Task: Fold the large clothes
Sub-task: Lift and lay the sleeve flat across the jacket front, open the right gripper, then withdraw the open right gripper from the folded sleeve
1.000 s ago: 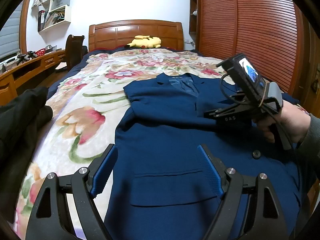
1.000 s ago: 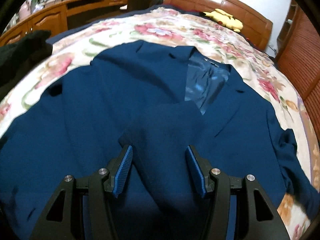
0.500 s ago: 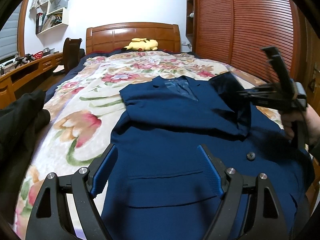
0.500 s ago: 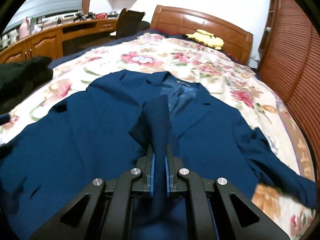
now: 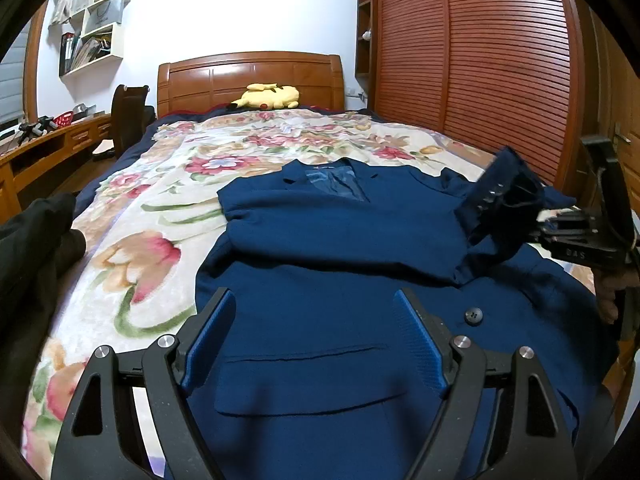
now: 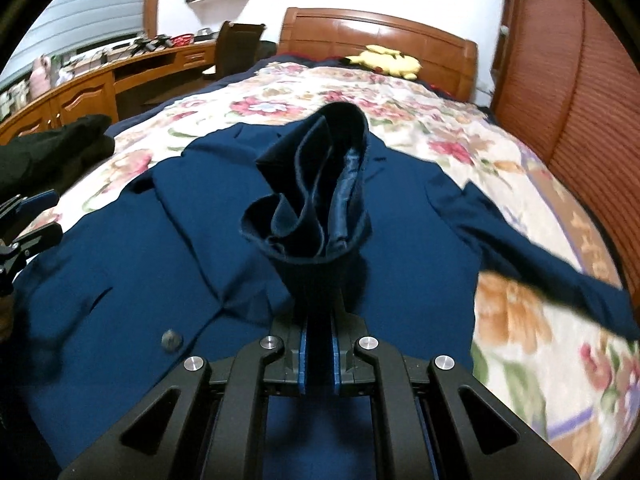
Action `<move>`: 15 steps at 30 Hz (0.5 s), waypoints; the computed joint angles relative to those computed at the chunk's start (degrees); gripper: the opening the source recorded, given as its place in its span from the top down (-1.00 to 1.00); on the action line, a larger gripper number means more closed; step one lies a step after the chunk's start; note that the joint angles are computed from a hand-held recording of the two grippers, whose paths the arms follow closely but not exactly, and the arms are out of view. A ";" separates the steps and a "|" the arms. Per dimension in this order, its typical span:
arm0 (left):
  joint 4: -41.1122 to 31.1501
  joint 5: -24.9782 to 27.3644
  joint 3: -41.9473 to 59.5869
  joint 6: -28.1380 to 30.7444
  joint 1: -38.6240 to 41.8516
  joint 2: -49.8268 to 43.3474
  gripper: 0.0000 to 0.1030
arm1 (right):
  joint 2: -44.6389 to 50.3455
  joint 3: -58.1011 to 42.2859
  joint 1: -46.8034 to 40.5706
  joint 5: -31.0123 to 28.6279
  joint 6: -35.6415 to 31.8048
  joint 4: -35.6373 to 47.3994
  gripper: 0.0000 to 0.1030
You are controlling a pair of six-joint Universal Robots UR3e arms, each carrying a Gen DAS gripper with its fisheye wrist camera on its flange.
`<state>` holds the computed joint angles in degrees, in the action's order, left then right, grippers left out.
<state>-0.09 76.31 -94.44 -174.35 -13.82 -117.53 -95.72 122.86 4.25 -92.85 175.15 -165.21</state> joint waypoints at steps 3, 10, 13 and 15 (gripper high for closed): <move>-0.05 0.11 -0.05 -0.15 0.04 -0.07 -0.59 | -4.21 3.69 -2.78 3.53 2.70 1.29 0.83; 0.59 0.15 -0.42 -0.34 -0.18 -0.09 -0.59 | -11.86 8.06 -2.58 -0.39 3.74 4.65 0.48; 0.89 0.02 -0.50 -0.22 -0.49 -0.18 -0.59 | -15.90 9.22 -1.98 -0.83 3.30 7.28 0.34; 0.84 0.23 -0.34 -0.04 -0.87 -0.33 -0.59 | -17.61 9.37 -0.89 -1.99 2.38 8.27 0.32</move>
